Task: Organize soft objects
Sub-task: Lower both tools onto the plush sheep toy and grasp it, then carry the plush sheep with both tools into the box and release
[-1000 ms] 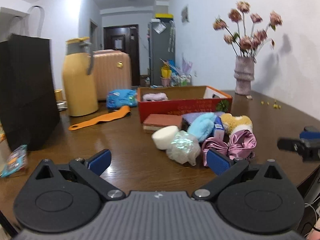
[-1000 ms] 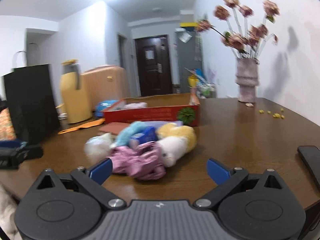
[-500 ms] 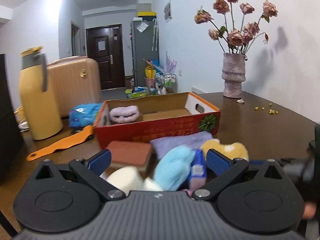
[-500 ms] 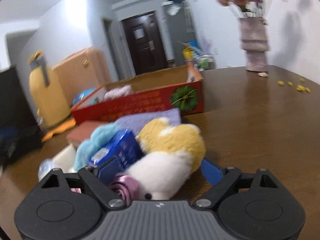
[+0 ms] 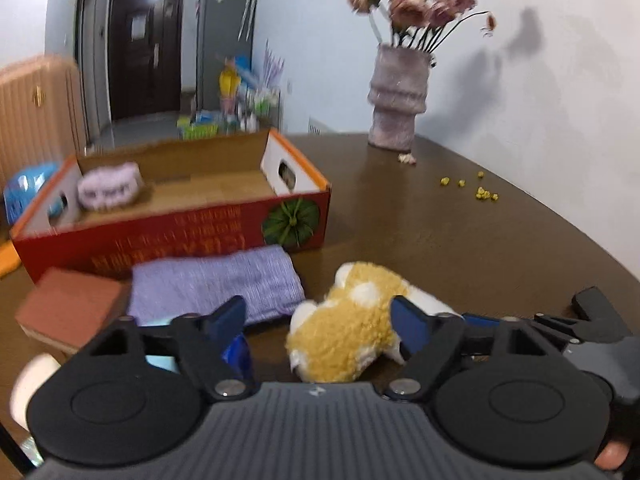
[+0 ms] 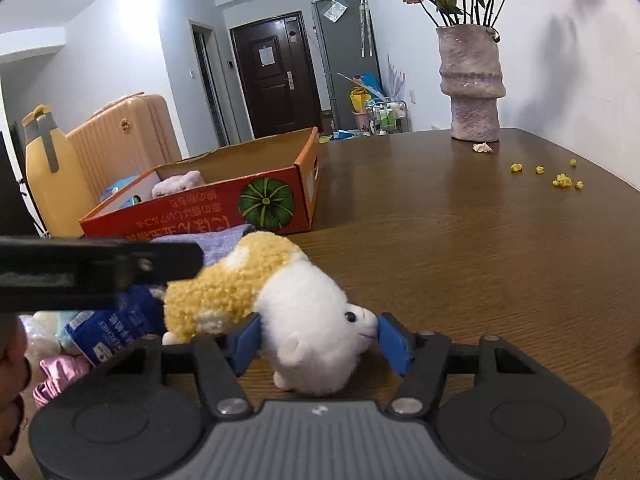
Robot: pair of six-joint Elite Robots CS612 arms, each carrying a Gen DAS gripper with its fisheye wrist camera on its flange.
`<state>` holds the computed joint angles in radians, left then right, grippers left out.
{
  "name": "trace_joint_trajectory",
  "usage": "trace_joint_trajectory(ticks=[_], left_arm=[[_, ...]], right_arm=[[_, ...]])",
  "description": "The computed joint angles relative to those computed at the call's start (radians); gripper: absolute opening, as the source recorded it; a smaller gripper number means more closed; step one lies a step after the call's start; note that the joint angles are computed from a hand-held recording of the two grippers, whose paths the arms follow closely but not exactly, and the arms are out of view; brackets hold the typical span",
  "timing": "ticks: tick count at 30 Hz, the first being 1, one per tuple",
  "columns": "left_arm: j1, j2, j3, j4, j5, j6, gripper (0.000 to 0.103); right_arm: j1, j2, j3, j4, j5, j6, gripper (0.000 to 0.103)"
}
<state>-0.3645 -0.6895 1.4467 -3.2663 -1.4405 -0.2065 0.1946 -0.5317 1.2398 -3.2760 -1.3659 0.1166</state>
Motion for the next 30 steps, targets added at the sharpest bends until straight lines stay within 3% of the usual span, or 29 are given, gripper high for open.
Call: trace_joint_trajectory(ticks=[3, 5, 8, 10, 12, 16, 19, 21, 26, 30], left_arm=[[0.001, 0.002, 0.006, -0.004, -0.012, -0.016, 0.078], [0.002, 0.003, 0.014, -0.007, -0.035, -0.010, 0.078], [0.003, 0.009, 0.004, 0.023, -0.060, -0.023, 0.076], [0.007, 0.013, -0.008, 0.044, -0.077, -0.043, 0.066], [0.012, 0.017, -0.016, 0.048, -0.102, -0.057, 0.065], [0.018, 0.025, -0.026, 0.041, -0.109, -0.084, 0.054], [0.022, 0.024, -0.028, 0.042, -0.117, -0.107, 0.052], [0.024, 0.023, -0.028, 0.046, -0.122, -0.119, 0.053], [0.019, 0.018, -0.016, 0.029, -0.125, -0.105, 0.047], [0.019, -0.001, 0.021, -0.046, -0.150, -0.112, 0.044]], right_arm=[[0.006, -0.002, 0.013, -0.027, -0.082, 0.026, 0.061], [0.007, -0.010, 0.033, -0.039, -0.089, 0.037, 0.062], [0.001, -0.027, 0.066, -0.067, -0.023, 0.007, 0.062], [-0.001, -0.031, 0.074, -0.095, -0.014, -0.010, 0.064], [-0.006, -0.027, 0.066, -0.100, 0.008, -0.055, 0.067], [-0.026, -0.010, 0.028, -0.055, 0.129, -0.141, 0.066], [-0.031, -0.002, 0.005, -0.005, 0.170, -0.159, 0.060], [-0.028, 0.002, -0.004, 0.014, 0.161, -0.173, 0.060], [-0.026, -0.009, 0.013, 0.022, 0.150, -0.165, 0.048], [-0.016, -0.041, 0.069, -0.040, 0.100, -0.160, 0.047]])
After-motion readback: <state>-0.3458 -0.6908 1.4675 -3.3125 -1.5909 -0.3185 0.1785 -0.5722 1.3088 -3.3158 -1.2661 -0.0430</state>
